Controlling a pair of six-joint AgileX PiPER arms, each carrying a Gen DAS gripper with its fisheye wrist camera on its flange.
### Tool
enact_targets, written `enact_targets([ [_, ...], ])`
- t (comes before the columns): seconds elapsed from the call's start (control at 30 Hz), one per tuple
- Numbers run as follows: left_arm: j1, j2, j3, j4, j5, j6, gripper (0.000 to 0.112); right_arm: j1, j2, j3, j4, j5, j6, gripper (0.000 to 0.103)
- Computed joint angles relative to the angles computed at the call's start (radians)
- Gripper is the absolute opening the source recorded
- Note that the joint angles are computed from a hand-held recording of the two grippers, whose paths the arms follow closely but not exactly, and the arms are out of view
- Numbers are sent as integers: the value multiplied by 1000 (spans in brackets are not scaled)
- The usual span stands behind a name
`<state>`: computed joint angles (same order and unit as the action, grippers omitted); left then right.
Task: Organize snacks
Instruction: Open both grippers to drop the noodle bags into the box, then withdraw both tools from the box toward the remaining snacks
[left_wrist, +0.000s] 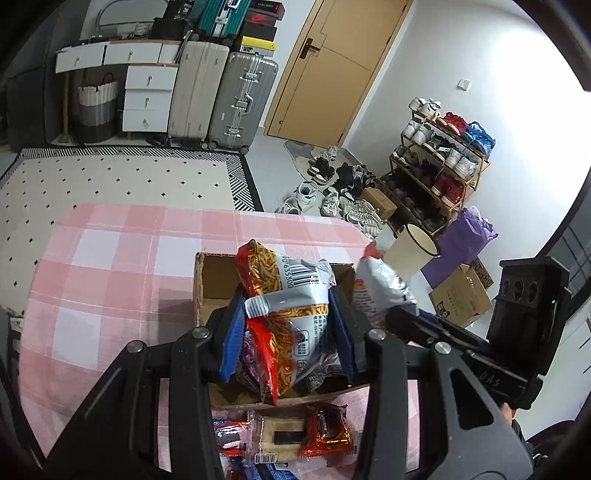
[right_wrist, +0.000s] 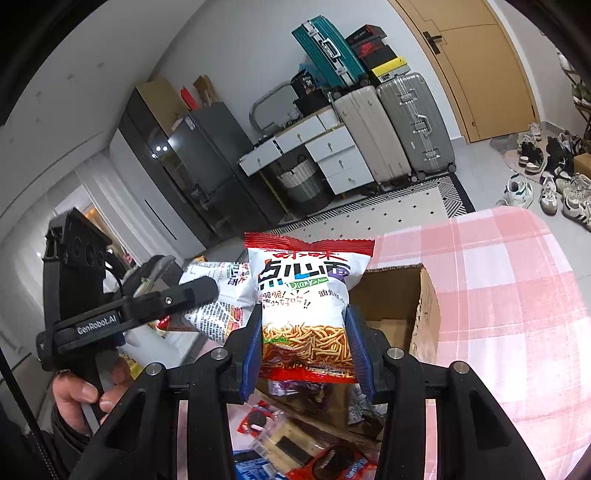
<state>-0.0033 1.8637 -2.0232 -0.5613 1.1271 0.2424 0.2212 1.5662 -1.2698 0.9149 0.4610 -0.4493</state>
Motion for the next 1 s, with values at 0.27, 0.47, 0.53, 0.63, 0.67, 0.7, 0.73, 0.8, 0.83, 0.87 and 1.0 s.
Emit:
enact_targets([
  [0.27,-2,67,-28,-7,6,13,41,-10,44,-16,-22,-13,35,53],
  [0.47,-2,27,44,14,-31,17,50,-25,-12,30,-2,-32,7,55],
  [0.53,0,-6,91,22,-57,27,52,-22,-43,41,-29,-38,32,60],
  [0.63,12,-56,151,6,-62,59,55,-19,-94,68,-45,-52,47,65],
  [0.67,12,-66,152,8,-51,62,55,-17,-107,70,-55,-52,58,65],
  [0.7,10,-82,172,18,-58,66,55,-8,-121,75,-80,-56,85,65],
  [0.73,9,-100,185,23,-59,65,55,-6,-136,83,-89,-58,91,65],
  [0.8,7,-135,215,33,-61,64,58,11,-161,91,-114,-58,118,65],
  [0.83,7,-151,229,40,-64,58,60,19,-179,102,-135,-66,136,66],
  [0.87,7,-170,247,43,-70,59,63,30,-195,109,-167,-72,170,67],
  [1.0,8,-239,294,56,-68,57,71,78,-257,138,-323,-97,311,80],
])
